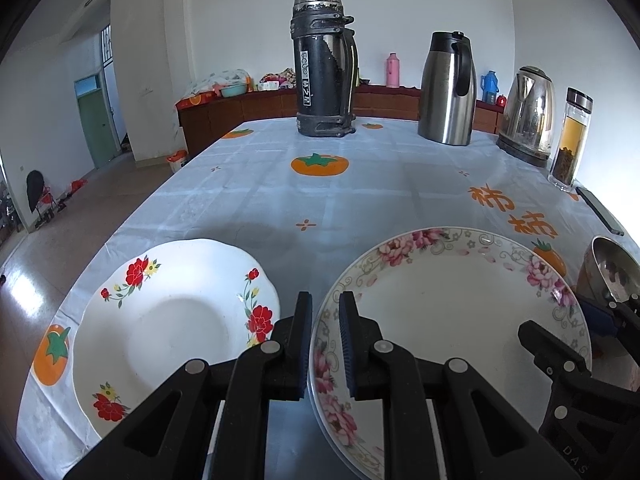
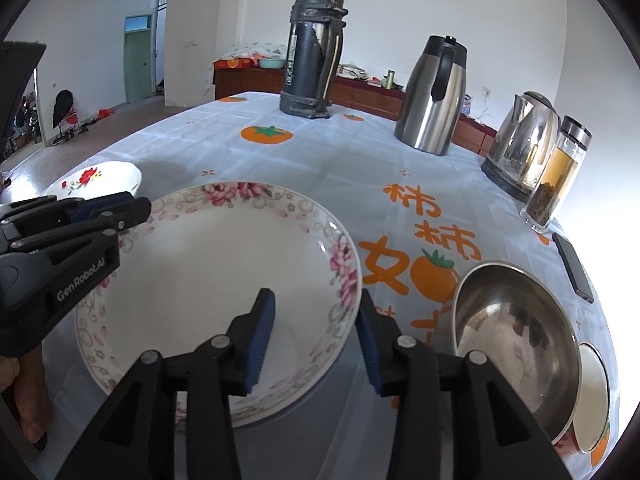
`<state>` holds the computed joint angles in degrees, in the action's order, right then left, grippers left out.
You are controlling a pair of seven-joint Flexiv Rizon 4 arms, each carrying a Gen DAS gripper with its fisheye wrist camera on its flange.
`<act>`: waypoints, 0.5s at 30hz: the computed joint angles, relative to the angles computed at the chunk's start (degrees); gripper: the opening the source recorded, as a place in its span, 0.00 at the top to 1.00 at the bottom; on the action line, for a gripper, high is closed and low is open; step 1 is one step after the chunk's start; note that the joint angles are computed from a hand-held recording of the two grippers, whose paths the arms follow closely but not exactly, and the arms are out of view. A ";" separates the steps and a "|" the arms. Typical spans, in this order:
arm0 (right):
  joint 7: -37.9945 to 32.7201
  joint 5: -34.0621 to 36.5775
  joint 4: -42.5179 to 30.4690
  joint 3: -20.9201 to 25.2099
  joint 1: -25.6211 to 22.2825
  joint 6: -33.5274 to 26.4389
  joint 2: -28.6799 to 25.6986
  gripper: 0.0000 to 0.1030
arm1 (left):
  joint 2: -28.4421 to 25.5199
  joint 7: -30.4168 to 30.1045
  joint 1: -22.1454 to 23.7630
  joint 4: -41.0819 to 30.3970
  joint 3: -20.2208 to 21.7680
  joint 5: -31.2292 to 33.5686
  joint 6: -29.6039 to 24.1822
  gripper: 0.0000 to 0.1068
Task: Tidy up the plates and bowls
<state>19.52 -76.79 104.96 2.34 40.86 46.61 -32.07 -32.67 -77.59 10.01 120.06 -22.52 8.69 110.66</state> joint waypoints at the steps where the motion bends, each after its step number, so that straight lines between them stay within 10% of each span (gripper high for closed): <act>1: 0.35 -0.24 0.09 -0.06 -0.01 0.08 0.06 0.54 | -0.03 -0.08 0.15 0.03 -0.16 0.07 0.11 0.78; 4: 3.77 -2.56 1.24 -0.42 -0.20 0.53 0.92 0.40 | -0.13 -0.62 0.97 0.41 -0.73 0.65 1.29 0.46; 15: 4.34 -4.09 1.39 0.49 -0.92 -0.17 1.06 0.39 | -0.35 -2.60 1.18 0.16 -0.24 2.93 2.99 0.43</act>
